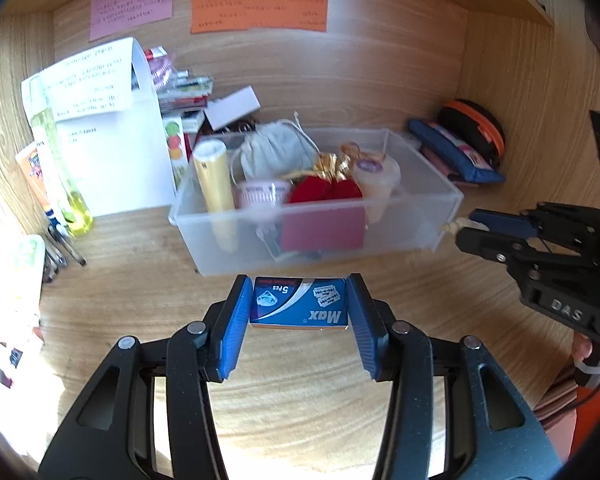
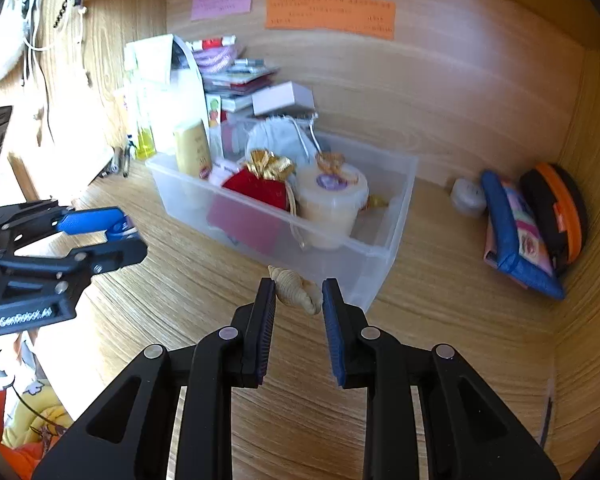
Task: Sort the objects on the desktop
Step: 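Lift the card box and seashell and carry them over the clear box, then lower both items into the box and open both tools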
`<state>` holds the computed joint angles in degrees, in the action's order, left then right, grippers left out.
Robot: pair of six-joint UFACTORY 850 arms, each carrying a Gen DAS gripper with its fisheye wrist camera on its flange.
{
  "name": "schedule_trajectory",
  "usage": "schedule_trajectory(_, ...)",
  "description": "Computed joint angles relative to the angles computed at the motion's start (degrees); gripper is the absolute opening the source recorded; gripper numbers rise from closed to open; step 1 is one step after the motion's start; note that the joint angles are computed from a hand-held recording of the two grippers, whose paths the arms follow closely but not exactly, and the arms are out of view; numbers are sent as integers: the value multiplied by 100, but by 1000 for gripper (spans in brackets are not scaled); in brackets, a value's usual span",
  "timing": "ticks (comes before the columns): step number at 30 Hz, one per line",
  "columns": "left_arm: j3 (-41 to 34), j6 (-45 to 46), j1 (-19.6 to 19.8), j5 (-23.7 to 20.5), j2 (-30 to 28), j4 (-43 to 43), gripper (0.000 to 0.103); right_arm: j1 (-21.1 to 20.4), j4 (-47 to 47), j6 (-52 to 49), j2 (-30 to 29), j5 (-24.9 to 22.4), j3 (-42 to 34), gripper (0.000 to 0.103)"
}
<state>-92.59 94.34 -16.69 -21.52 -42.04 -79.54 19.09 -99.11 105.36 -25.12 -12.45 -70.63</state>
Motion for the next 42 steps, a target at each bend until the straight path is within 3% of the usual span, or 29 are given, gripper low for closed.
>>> schedule_trajectory(12, -899, -815, 11, -204, -387, 629, 47, -61, -697, 625, -5, -66, -223, 22)
schedule_trajectory(21, -2000, -2151, -58, -303, -1033, 1816, 47, -204, 69, -232, -325, -1, -700, 22)
schedule_trajectory(37, -3326, -3749, -137, -809, -1932, 3246, 47, -434, 3066, -3351, -995, 335, -1498, 22)
schedule_trajectory(42, -3533, -3953, -148, -881, -2072, 3409, 47, -446, 2891, -3202, -1022, 356, -1523, 22)
